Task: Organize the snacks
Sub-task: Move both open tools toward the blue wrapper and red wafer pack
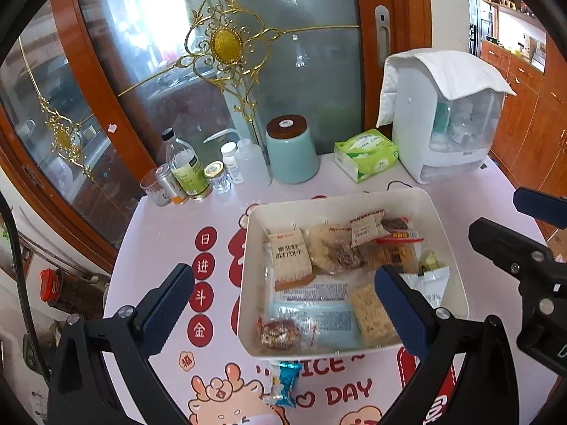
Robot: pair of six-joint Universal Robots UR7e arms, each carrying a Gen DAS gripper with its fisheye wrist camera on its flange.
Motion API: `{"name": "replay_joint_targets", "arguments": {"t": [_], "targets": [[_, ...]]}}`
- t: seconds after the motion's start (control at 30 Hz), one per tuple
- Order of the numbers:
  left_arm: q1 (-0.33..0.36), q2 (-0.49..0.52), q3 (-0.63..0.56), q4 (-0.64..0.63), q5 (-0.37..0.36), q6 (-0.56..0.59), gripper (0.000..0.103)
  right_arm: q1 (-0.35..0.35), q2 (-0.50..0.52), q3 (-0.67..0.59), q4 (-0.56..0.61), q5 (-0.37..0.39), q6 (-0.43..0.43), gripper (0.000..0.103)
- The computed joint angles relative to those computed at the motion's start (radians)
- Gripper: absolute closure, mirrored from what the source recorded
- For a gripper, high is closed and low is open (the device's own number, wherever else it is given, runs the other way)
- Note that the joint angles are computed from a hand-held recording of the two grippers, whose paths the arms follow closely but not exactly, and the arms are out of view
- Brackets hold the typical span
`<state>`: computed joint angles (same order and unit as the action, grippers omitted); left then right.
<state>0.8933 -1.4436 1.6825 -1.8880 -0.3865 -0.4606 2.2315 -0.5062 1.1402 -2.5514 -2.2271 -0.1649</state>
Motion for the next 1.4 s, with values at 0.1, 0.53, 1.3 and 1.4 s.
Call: {"name": "replay_joint_targets", "arguments": {"t": [0.1, 0.53, 1.3, 1.4], "targets": [[-0.012, -0.031, 0.039, 0.019, 0.000, -0.028, 0.002, 0.000, -0.029, 0.051, -0.009, 0.007, 0.010, 0.038], [-0.044, -0.215, 0.232, 0.057, 0.045, -0.202, 0.002, -0.028, -0.174, 0.349, -0.137, 0.039, 0.006, 0.038], [0.174, -0.219, 0.472, -0.209, -0.140, -0.157, 0.002, -0.162, -0.160, 0.580, -0.196, 0.062, 0.124, 0.038], [0.217, -0.187, 0.460, -0.236, -0.177, -0.134, 0.003, -0.184, -0.131, 0.567, -0.176, 0.055, 0.158, 0.038]]}}
